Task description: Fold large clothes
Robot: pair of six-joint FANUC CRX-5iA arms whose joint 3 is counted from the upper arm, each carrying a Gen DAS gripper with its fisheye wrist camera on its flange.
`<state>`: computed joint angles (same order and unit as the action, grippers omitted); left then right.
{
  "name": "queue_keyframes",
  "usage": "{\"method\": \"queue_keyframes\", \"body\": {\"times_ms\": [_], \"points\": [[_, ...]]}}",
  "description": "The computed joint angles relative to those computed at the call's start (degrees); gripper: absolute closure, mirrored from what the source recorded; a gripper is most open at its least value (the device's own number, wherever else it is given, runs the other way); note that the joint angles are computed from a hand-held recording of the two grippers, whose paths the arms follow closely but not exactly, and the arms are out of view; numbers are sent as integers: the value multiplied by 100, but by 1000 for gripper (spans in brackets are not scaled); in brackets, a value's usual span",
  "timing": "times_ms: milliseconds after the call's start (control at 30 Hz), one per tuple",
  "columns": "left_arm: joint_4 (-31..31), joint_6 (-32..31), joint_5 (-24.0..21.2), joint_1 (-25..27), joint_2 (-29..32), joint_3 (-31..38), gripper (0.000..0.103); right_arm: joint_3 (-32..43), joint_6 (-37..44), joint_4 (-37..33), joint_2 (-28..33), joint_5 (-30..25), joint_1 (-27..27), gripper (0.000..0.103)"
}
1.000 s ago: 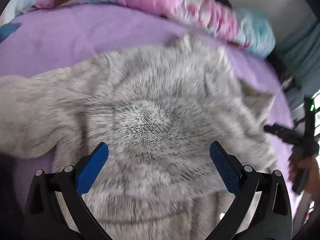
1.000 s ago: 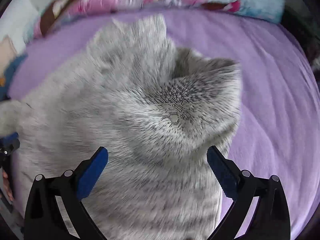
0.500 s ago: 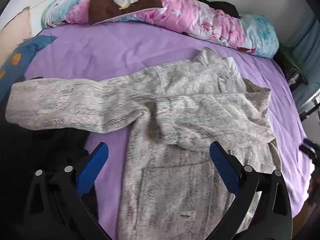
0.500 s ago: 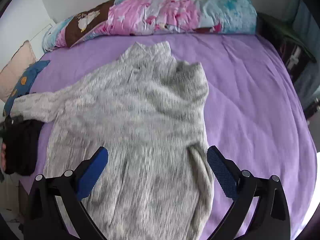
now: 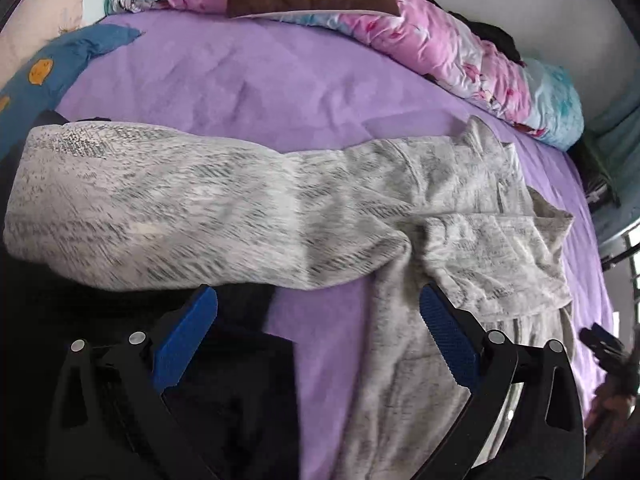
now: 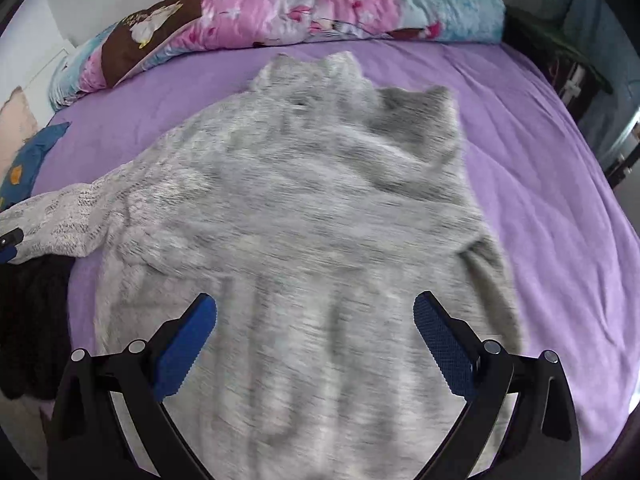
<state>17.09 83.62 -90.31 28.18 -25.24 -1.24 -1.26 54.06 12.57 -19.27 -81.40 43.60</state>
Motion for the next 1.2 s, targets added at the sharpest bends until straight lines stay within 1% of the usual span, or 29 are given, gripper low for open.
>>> {"method": "queue_keyframes", "body": {"times_ms": [67, 100, 167, 200, 233, 300, 400, 467, 633, 700, 767, 867, 933, 967, 1000, 1067, 1133, 1200], "points": [[164, -627, -13, 301, 13, -47, 6, 54, -435, 168, 203, 73, 425, 6], [218, -1149, -41, 464, 53, -16, 6, 94, -652, 264, 330, 126, 627, 6], [375, -1812, -103, 841, 102, 50, 6, 275, -992, 313, 674, 228, 906, 6], [477, -1981, -136, 1053, 110, 63, 6, 415, -1091, 285, 884, 289, 997, 6], [603, -2121, -229, 1404, 154, 125, 6, 563, -1158, 279, 1099, 334, 1067, 6], [971, -2243, -449, 2110, 245, 165, 6, 864, -1153, 197, 1446, 353, 1104, 6], [1134, -2379, -684, 2771, 347, 250, 6, 1330, -1073, 163, 1954, 374, 1116, 6], [1156, -2514, -775, 3099, 371, 289, 6, 1612, -962, 224, 2247, 287, 1124, 6], [1347, -2859, -810, 3702, 370, 240, 6, 2066, -626, 338, 2678, 212, 1097, 6], [1474, -2856, -901, 3870, 441, 169, 6, 2203, -501, 437, 2827, 116, 1114, 6], [1529, -2724, -964, 3963, 543, 114, 6, 2288, -471, 417, 2900, 103, 1099, 6], [1873, -2534, -1016, 4141, 665, -53, 7, 2354, -371, 493, 3030, 131, 1110, 6], [1945, -2506, -977, 4160, 708, -95, 16, 2385, -309, 429, 3087, 200, 1078, 6], [1882, -2498, -972, 4112, 741, -50, 26, 2404, -298, 354, 3109, 246, 1041, 6], [1890, -2498, -995, 4062, 793, -26, 32, 2402, -319, 322, 3118, 290, 1019, 6], [1884, -2456, -1020, 3967, 841, -2, 37, 2422, -339, 302, 3175, 369, 959, 6], [1855, -2405, -981, 3884, 829, -18, 38, 2498, -333, 412, 3298, 336, 916, 6], [1870, -2422, -964, 3835, 793, -61, 53, 2612, -320, 412, 3422, 282, 860, 6]]}}
